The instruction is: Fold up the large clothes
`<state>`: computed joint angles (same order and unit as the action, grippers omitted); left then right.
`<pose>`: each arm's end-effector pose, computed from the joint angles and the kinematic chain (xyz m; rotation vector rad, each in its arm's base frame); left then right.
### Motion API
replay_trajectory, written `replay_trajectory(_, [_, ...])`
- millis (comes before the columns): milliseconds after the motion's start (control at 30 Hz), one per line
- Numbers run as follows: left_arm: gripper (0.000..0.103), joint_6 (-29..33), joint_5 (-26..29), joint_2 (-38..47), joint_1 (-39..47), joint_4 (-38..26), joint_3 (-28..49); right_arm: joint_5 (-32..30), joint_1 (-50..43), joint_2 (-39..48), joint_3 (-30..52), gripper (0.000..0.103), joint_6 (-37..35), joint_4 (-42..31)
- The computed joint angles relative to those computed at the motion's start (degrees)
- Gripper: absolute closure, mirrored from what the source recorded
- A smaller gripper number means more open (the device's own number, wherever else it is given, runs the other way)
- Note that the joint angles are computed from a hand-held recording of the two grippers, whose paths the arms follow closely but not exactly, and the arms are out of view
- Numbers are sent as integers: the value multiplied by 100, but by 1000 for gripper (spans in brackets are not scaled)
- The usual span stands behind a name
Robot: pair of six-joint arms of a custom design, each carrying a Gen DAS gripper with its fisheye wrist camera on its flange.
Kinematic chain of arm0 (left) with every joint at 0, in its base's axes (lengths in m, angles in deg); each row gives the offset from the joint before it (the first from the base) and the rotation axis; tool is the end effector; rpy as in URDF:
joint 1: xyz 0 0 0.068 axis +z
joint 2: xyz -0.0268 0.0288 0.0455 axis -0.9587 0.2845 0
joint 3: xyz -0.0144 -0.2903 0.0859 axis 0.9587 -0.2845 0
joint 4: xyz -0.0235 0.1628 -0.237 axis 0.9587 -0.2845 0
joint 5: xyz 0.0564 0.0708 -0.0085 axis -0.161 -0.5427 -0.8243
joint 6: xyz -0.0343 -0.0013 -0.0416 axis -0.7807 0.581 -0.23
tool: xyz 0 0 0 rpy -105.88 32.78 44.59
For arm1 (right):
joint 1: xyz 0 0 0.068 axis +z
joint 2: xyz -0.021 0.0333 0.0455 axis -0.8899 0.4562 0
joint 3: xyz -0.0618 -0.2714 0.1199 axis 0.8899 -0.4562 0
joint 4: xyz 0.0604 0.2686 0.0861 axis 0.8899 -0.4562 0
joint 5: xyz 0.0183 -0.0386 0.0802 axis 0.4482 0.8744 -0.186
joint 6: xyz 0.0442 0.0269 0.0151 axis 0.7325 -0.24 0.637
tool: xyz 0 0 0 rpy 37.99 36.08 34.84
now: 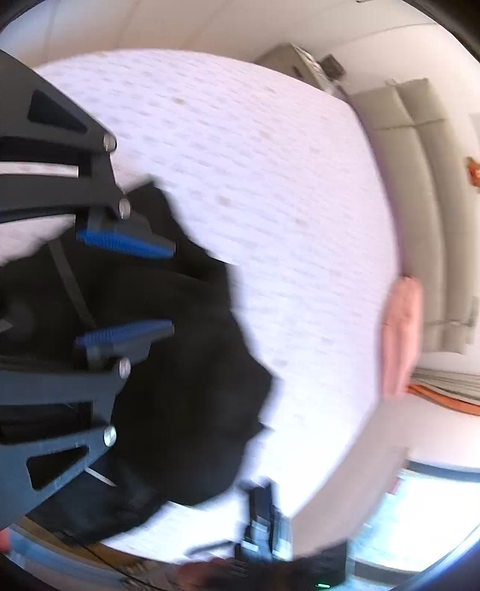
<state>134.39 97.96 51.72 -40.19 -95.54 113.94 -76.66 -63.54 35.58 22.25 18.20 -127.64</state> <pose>0.2035 0.1111 0.3136 0.4158 2.4549 -0.2358 0.1999 0.0138 0.2973 -0.5271 2.4888 0.5015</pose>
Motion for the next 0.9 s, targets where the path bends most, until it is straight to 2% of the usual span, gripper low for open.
replay_trajectory(100, [60,-790,219,126,-687,392,196,281,802,172,108,55,919,601])
replay_trajectory(167, [59,-1089,134,229,-1000,593,87,349,1129,257,-21,52,1361,860])
replay_trajectory(300, [59,-1256,-130,212,-1465,496,-459,607,1645,224,-702,52,2008,1038])
replay_trajectory(333, [59,-1109,-199,232,-1465,480,-702,681,1752,168,-951,51,2107,1110])
replay_trajectory(400, [59,-1117,-409,124,-1615,478,-1280,842,1822,17,-1422,49,2109,984])
replay_trajectory(433, [59,-1158,-629,64,-1715,533,-1678,1121,1993,28,-1796,49,2203,994])
replay_trajectory(533, [59,-1586,-1372,-324,-2188,1244,-2812,1201,2243,327,-2656,49,2634,1575])
replay_trajectory(600, [60,-2133,-1686,-475,-2538,1701,-3101,1532,2622,129,-3088,48,3033,2108])
replay_trajectory(667, [59,-2442,-1898,-380,-2768,1717,-3020,1985,3105,30,-3191,45,3351,2319])
replay_trajectory(733, [59,-2535,-1935,-196,-2780,1617,-2844,1721,2819,67,-3214,45,3397,2438])
replay_trajectory(900, [59,-2934,-2172,115,-3046,1314,-2467,939,1872,-346,-3374,49,2773,2304])
